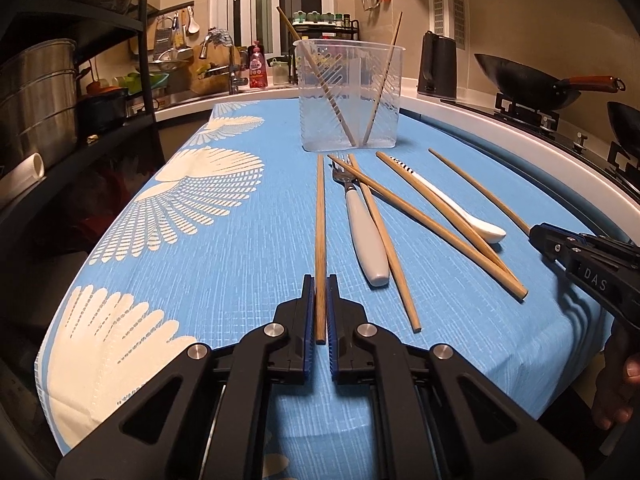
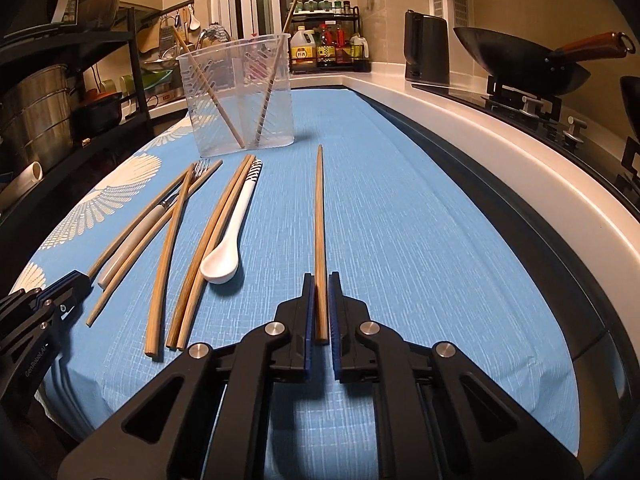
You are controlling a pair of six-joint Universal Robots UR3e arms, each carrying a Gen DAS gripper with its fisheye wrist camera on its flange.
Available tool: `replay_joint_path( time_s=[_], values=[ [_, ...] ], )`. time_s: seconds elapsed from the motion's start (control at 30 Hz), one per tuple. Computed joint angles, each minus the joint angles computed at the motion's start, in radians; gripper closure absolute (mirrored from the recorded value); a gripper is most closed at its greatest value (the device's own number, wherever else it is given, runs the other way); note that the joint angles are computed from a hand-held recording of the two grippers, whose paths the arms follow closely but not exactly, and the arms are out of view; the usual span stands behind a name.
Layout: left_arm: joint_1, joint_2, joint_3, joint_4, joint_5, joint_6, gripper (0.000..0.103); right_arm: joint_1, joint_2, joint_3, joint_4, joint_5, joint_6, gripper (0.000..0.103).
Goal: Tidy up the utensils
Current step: 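Lift the held chopsticks upright off the cloth with both tools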
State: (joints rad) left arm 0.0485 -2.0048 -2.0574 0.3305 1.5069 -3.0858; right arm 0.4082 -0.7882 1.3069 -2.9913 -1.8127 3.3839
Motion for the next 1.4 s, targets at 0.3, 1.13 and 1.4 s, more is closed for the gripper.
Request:
replay_joint_path(
  time_s=[0.3, 1.13, 1.4],
  values=[
    [-0.01, -0.019, -0.004, 0.042, 0.021, -0.005, 0.096, -0.014, -0.011, 0.028, -0.027, 0.033, 0.006, 0.094],
    [-0.005, -0.017, -0.019, 0.06, 0.024, -0.012, 0.096, -0.022, -0.002, 0.011, -0.017, 0.041, -0.001, 0.094],
    [-0.006, -0.017, -0.018, 0.06, 0.025, -0.011, 0.096, -0.025, 0.007, -0.005, -0.007, 0.045, -0.009, 0.094]
  ],
)
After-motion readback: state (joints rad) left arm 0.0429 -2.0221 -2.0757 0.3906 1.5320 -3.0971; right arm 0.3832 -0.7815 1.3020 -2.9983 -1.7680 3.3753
